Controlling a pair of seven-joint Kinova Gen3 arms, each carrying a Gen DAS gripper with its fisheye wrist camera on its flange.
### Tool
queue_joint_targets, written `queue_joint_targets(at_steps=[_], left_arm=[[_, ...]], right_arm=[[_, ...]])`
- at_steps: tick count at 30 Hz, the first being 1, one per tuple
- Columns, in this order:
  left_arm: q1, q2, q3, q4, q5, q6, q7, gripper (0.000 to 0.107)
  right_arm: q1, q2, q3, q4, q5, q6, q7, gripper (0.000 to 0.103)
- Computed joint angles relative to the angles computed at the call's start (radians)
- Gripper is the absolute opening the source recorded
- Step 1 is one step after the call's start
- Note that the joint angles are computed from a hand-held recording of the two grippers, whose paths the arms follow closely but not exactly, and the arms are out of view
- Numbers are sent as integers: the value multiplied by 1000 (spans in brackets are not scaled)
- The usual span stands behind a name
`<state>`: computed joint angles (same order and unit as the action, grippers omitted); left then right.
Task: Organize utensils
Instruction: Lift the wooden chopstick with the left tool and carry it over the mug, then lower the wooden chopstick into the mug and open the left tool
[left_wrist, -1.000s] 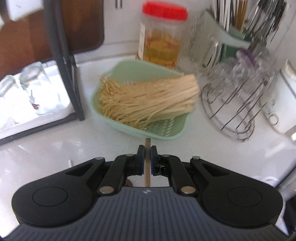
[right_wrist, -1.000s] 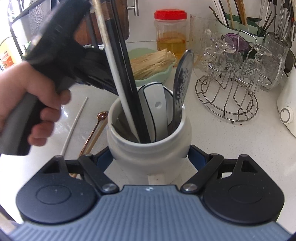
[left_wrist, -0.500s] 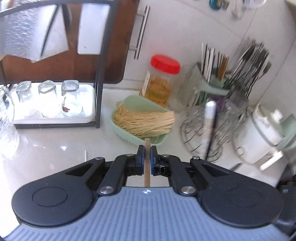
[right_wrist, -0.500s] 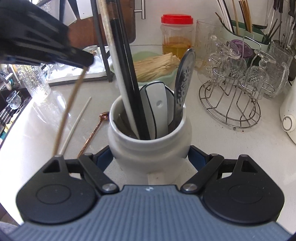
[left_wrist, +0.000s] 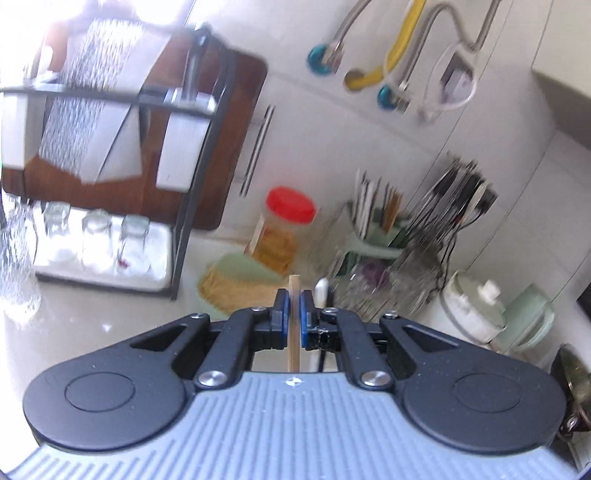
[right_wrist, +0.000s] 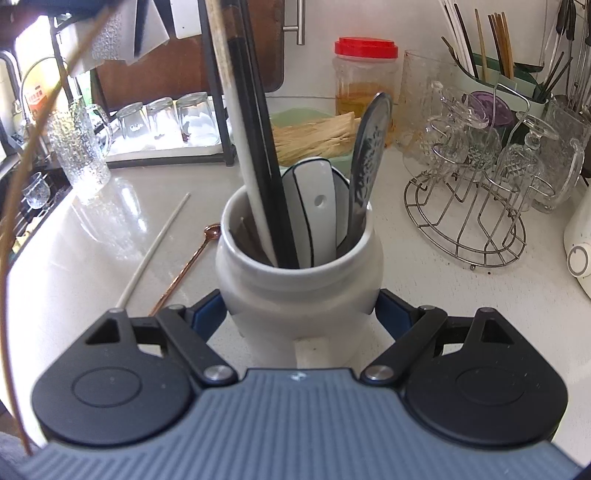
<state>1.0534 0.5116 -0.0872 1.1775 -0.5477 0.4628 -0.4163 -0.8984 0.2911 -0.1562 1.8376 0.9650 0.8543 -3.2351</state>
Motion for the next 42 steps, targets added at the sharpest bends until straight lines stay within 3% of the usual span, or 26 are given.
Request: queue_joint_targets(at_steps=[4,7,11,18,25,31,34,38,42], left_arm=[[19,-6,-30,-16,-38,-45,8,7],[5,16,-11,-77,-41,-40,-52,7],[13,47,-34,-115,-44,-117,-97,7],[-11,133,-19,-235,46,-144,-231,7],[16,200,-88,-313,100,-174,-273,7],[49,264,-163,-411,126,-142,-264,7],[39,286,-144,-445,132,-121,-278,7],[81,311,-218,-442,101,-130,-224,7],[75,328,-181,-459,92,-77,-233,7]], right_arm=[[-4,0,0,3,10,1,-8,89],[-6,0,-1,6,15,3,-17,89],[-5,4,-2,-1,12,11,-11,89],[-7,1,-1,7,22,6,-24,89],[-13,0,-1,23,48,2,-68,89],[-19,7,-4,17,58,17,-90,89],[-18,2,-6,28,68,8,-102,89],[-16,-4,-9,44,87,-5,-123,89],[-20,-3,-12,54,112,-2,-153,89]])
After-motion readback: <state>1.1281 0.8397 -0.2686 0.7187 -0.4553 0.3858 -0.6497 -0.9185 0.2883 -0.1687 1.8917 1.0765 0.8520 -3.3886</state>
